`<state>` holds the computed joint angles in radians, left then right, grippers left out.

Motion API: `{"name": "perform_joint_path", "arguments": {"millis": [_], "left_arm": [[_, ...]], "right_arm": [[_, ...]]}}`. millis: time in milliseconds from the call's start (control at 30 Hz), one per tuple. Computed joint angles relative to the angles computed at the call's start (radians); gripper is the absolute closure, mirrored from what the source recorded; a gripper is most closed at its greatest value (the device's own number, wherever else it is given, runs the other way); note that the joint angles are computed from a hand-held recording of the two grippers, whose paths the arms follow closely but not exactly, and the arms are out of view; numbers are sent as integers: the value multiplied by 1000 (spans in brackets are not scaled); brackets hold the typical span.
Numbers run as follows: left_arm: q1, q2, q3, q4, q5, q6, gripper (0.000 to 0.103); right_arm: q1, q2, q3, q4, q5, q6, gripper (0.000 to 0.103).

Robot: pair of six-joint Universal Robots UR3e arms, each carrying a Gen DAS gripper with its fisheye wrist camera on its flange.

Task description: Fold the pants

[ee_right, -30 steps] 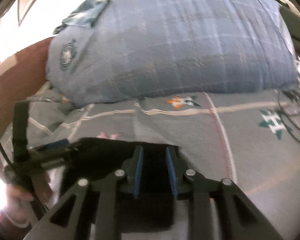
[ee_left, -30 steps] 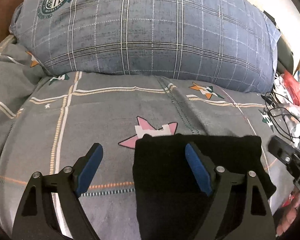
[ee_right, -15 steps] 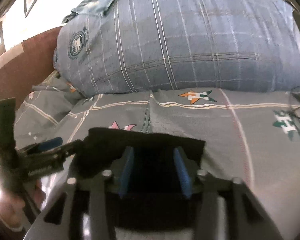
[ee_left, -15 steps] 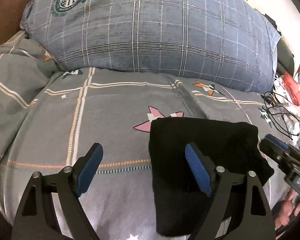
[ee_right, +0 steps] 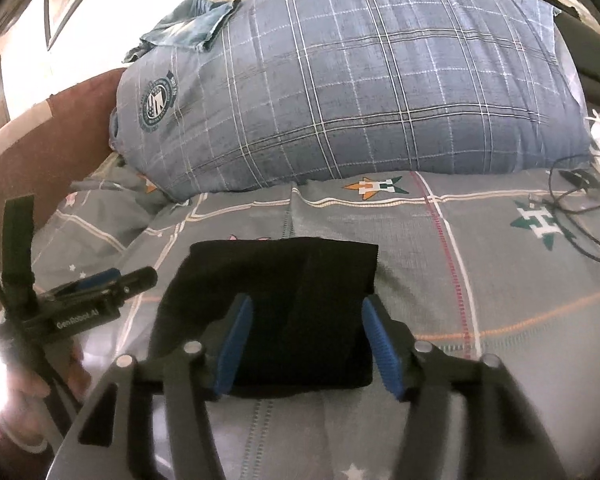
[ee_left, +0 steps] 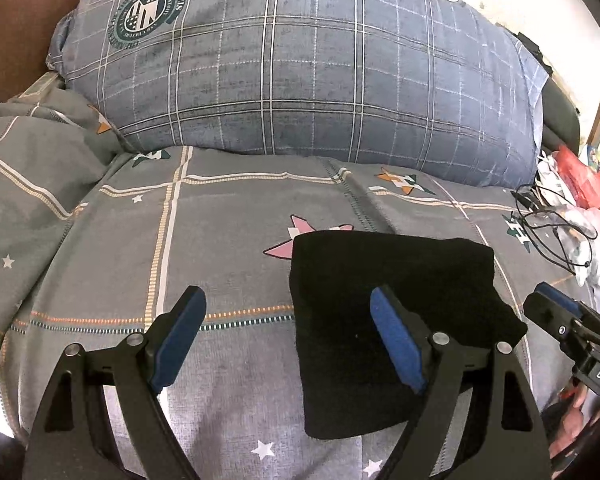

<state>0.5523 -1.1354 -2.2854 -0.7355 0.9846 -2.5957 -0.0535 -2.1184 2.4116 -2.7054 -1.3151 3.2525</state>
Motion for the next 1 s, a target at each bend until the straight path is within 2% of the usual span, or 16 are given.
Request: {"name": "perform_joint_path", "arguments": {"millis": [267,500,733,1000], "left_arm": [[-30,-49,10,50,26,-27,18],[-62,-93,10,77,43,-34,18],[-52,-114,7,93,37,-34,18],[-36,-124,46,13,0,-16,18]], "right_arm": [[23,68,1,-64,-2,36,37],[72,198,-38,-139,-38,66,37],[78,247,-61,-158,-45,71,37],[101,274,-99,-153,-68,103,36]]}}
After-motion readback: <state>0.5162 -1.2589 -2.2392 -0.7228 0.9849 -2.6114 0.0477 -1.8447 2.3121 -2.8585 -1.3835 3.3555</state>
